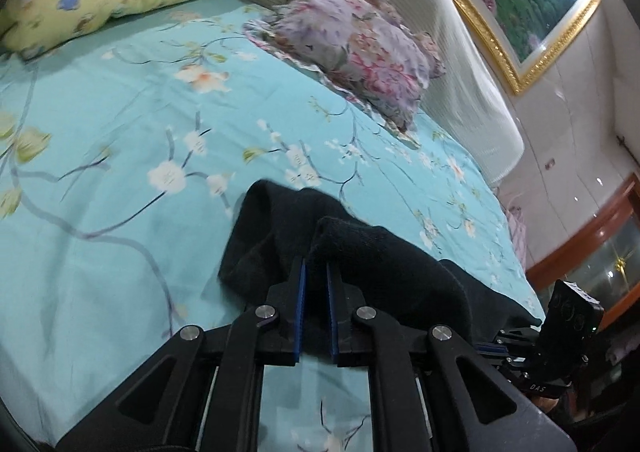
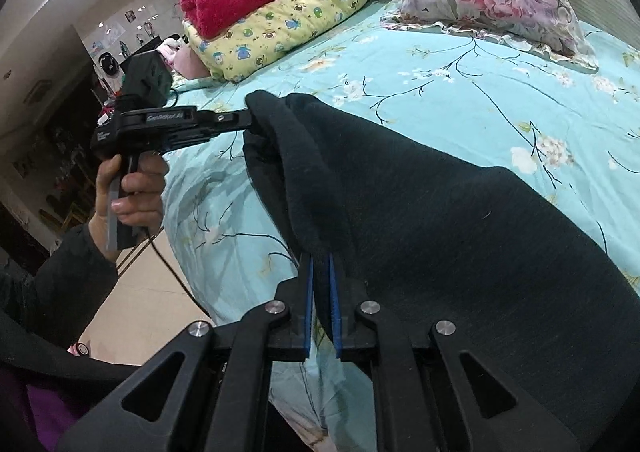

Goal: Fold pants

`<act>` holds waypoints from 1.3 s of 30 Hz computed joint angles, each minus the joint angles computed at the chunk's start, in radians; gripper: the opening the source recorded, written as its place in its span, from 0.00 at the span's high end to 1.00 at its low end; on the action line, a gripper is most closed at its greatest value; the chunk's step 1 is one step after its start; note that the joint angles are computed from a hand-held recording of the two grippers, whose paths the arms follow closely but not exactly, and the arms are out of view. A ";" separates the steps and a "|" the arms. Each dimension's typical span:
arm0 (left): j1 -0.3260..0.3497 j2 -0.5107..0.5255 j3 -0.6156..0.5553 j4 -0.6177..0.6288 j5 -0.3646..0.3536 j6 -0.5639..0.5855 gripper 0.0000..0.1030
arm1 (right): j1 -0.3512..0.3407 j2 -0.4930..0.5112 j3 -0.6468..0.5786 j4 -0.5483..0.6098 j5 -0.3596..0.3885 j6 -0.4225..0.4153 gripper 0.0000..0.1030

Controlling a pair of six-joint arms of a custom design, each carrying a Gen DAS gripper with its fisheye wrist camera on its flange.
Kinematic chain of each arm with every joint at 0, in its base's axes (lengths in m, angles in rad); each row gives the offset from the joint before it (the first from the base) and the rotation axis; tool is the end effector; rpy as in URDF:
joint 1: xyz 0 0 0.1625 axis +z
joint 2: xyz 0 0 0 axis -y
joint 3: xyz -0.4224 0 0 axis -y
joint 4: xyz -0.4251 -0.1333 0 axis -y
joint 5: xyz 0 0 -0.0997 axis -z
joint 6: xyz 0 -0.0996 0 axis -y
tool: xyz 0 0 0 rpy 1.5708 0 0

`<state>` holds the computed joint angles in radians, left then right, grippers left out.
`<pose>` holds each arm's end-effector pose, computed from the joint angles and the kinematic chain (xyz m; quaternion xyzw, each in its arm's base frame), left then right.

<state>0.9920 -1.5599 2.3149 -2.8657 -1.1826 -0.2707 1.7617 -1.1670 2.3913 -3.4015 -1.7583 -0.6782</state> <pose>-0.1014 -0.4678 0.2657 0.0943 0.9424 -0.3150 0.0615 0.1977 -0.4181 0.1275 0.3747 -0.8736 0.2669 0.1584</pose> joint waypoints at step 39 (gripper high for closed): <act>-0.123 -0.108 0.109 0.075 0.102 -0.276 0.53 | -0.016 -0.106 0.004 -0.067 0.039 0.128 0.51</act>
<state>0.8687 -1.6681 2.4243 -2.7905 -1.0808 -0.5465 1.7459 -1.2729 2.3950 -3.4681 -1.7190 -0.5501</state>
